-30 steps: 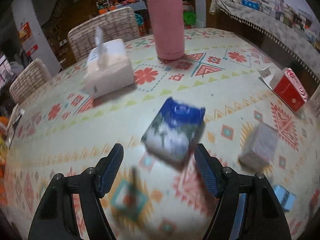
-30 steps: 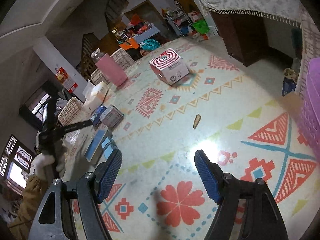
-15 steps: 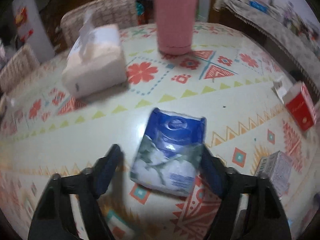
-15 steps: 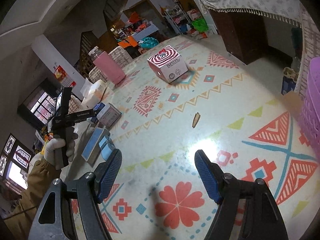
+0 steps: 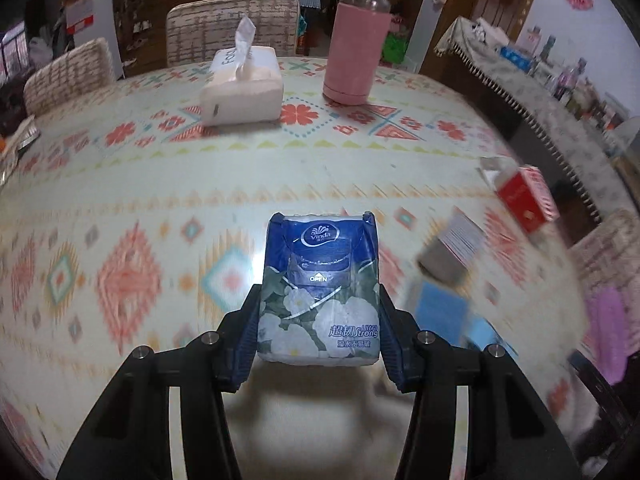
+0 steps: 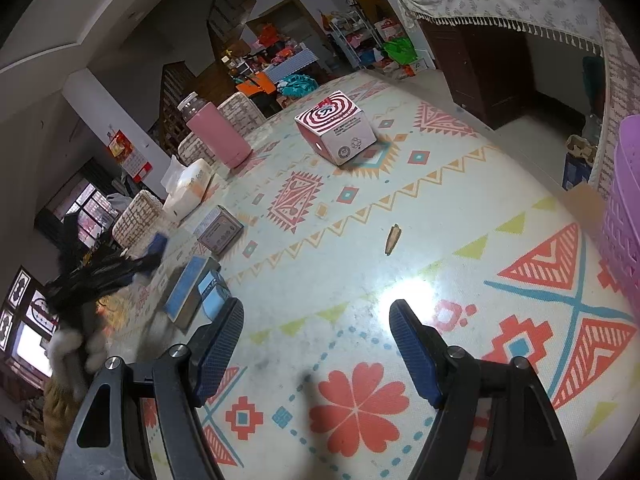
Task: Collect trash
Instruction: 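Grasp the blue tissue pack with the left tool while the right tool grasps the light blue tape roll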
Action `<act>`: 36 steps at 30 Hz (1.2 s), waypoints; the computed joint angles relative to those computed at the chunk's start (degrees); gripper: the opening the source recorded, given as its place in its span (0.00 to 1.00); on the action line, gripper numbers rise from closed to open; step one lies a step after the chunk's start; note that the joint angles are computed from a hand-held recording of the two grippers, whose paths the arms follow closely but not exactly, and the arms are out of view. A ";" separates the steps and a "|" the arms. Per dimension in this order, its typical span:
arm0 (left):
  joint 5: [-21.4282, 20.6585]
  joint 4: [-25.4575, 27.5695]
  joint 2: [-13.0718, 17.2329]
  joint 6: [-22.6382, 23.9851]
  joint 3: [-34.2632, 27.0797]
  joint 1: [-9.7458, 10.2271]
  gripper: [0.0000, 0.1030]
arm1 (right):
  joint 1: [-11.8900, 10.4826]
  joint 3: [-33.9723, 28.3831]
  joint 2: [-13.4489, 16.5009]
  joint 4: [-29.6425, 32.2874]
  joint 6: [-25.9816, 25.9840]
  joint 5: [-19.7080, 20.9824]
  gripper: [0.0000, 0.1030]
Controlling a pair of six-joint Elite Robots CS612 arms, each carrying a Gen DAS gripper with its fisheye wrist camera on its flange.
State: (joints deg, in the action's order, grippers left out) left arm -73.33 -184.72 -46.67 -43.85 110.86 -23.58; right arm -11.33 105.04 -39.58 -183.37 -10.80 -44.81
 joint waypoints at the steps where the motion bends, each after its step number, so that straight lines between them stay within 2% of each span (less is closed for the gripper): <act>1: -0.11 -1.07 -0.18 -0.68 0.71 -0.29 0.50 | 0.08 0.04 -0.02 -0.08 -0.05 -0.18 0.78; 5: 1.21 -4.74 -0.32 -3.26 3.10 -1.70 0.50 | 0.35 0.29 -0.21 -0.47 -0.45 -1.19 0.78; 9: 5.00 -4.31 -0.41 -4.52 4.07 -2.62 0.50 | 0.68 0.49 -0.41 -0.65 -1.22 -2.31 0.79; 14: 5.49 -8.05 -0.21 -4.83 5.38 -2.12 0.50 | 1.12 0.55 -0.58 -0.59 -2.49 -3.52 0.83; 16: 6.55 -8.78 -0.13 -4.69 5.87 -2.15 0.50 | 1.60 0.57 -0.92 -0.05 -3.46 -5.15 0.83; 18: 7.02 -8.22 -0.13 -5.02 6.09 -1.99 0.50 | 2.66 0.76 -1.71 1.32 -6.02 -8.32 0.83; 20: 4.67 -9.46 0.07 -5.56 6.20 -1.25 0.50 | 4.02 0.91 -2.57 2.75 -9.52 -9.94 0.83; 25: 3.30 -9.90 0.27 -5.63 6.17 -0.97 0.50 | 8.95 -0.38 -2.86 2.28 -15.62 -16.34 0.83; 28: 3.14 -9.92 0.36 -5.76 6.16 -1.00 0.50 | 12.01 -2.59 -1.61 2.52 -18.15 -21.13 0.71; 29: 2.96 -9.79 0.38 -5.91 6.13 -0.93 0.50 | 12.57 -3.26 -1.28 3.18 -18.37 -22.02 0.62; 30: 2.72 -9.75 0.41 -6.02 6.10 -0.86 0.50 | 13.25 -4.12 -0.84 4.22 -18.49 -22.89 0.58; 34: 2.00 -9.72 0.47 -6.07 5.98 -0.61 0.50 | 14.54 -4.93 0.03 1.91 -18.37 -25.27 0.51; 36: 2.01 -9.87 0.47 -5.84 5.99 -0.73 0.50 | 14.72 -4.85 0.01 1.53 -18.36 -25.30 0.32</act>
